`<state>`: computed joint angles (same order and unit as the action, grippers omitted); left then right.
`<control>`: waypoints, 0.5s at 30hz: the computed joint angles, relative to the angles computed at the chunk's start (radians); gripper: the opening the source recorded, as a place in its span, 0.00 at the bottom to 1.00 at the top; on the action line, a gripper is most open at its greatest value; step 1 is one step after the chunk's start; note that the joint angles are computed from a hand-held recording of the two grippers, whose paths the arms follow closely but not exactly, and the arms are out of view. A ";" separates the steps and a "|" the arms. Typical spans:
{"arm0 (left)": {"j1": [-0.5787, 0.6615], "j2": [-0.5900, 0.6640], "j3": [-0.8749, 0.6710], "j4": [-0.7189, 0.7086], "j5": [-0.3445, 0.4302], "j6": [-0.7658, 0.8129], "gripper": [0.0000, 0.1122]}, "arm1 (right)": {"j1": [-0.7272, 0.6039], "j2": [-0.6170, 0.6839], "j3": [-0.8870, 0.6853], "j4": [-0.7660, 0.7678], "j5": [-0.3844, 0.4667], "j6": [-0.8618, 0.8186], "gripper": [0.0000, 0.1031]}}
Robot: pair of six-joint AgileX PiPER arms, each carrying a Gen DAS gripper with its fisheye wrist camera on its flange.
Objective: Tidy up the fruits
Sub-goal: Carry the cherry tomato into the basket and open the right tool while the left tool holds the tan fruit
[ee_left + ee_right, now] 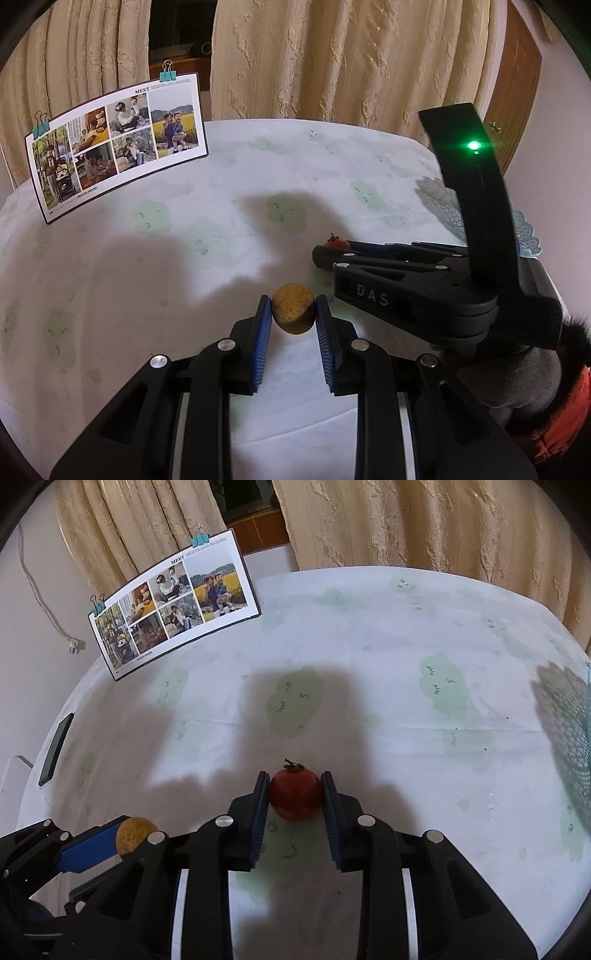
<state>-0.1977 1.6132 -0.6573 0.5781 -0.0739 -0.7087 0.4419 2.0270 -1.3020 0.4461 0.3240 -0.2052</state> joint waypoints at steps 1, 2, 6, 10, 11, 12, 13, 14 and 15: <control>0.001 0.001 -0.001 0.010 0.000 -0.010 0.22 | -0.003 -0.006 0.009 0.016 -0.006 -0.011 0.28; 0.001 0.003 -0.001 0.010 -0.001 -0.010 0.22 | -0.007 -0.014 0.022 0.039 -0.014 -0.029 0.28; 0.000 0.009 -0.004 0.027 -0.001 -0.027 0.22 | -0.020 -0.075 0.087 0.089 -0.051 -0.064 0.28; 0.000 0.015 -0.006 0.066 -0.003 -0.062 0.22 | -0.054 -0.143 0.161 0.190 -0.084 -0.150 0.28; -0.002 0.016 -0.007 0.070 -0.002 -0.066 0.22 | -0.066 -0.162 0.182 0.224 -0.092 -0.180 0.28; -0.003 0.017 -0.007 0.074 -0.002 -0.069 0.22 | -0.078 -0.180 0.199 0.243 -0.098 -0.196 0.28; -0.002 0.019 -0.009 0.083 -0.003 -0.077 0.22 | -0.089 -0.195 0.214 0.255 -0.104 -0.205 0.28; -0.003 0.020 -0.009 0.083 -0.003 -0.076 0.22 | -0.105 -0.218 0.235 0.285 -0.113 -0.233 0.28; -0.004 0.021 -0.010 0.083 -0.002 -0.076 0.22 | -0.120 -0.236 0.252 0.310 -0.120 -0.256 0.28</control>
